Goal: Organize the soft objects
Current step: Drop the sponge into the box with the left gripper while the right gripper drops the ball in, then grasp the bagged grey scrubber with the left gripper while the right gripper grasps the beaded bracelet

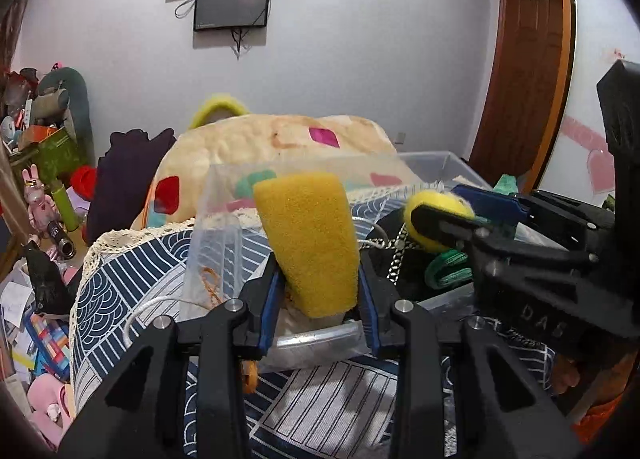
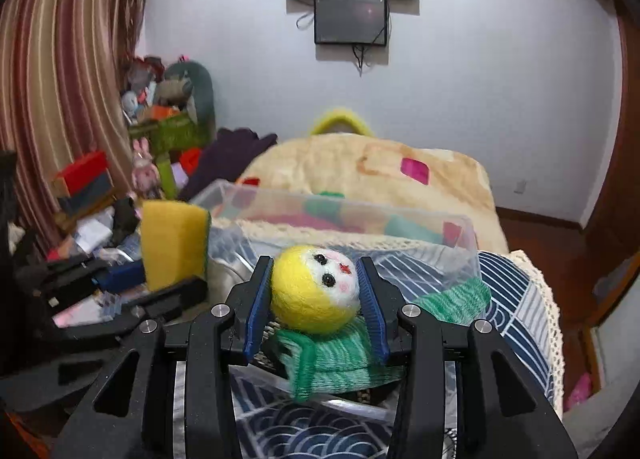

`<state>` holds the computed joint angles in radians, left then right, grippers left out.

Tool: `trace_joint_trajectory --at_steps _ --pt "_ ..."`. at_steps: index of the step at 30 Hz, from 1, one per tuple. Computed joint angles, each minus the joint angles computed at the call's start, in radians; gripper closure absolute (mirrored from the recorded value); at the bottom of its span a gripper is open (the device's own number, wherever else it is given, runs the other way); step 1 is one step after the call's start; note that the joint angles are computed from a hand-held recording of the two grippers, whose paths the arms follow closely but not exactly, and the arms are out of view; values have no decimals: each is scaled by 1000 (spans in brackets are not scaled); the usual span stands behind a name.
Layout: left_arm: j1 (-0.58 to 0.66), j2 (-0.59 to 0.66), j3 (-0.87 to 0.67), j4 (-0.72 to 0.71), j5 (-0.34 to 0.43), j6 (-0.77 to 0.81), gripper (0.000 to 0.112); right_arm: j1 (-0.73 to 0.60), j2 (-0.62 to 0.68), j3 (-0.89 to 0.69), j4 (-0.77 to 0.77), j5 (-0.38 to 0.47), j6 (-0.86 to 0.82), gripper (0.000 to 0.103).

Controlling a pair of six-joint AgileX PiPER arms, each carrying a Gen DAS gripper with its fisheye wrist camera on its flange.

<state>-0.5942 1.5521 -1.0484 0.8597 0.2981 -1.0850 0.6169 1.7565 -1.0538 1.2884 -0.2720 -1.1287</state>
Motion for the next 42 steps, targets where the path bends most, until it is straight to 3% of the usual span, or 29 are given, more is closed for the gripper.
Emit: trace_joint_trajectory --at_steps 6,10,13,15,21,23,25,31,34,42 --pt "-8 -8 10 5 9 -8 67 -4 -10 2 157 8 -183 54" --pt "2 -45 31 -68 -4 51 61 -13 -64 48 60 9 -83 43" --pt "1 -90 48 -95 -7 74 61 -19 -114 81 3 10 -24 43" --pt "-14 -130 67 -43 -1 22 58 -24 -148 104 -39 8 12 42" --pt "-103 -249 137 161 57 -194 33 -13 -285 217 -148 -40 136 33" --pt "-138 -274 165 223 86 -270 20 -19 -325 261 -177 -52 181 28" --pt "-170 -285 188 277 112 -343 16 -12 -346 300 -179 -86 204 25" --pt "-243 -252 229 275 141 -404 13 -11 -327 364 -144 -105 223 25" --pt "-261 -225 257 264 109 -444 13 -36 -288 392 -221 -73 338 25" --pt "-282 -132 282 291 76 -555 13 -24 -190 432 -289 -98 451 25"
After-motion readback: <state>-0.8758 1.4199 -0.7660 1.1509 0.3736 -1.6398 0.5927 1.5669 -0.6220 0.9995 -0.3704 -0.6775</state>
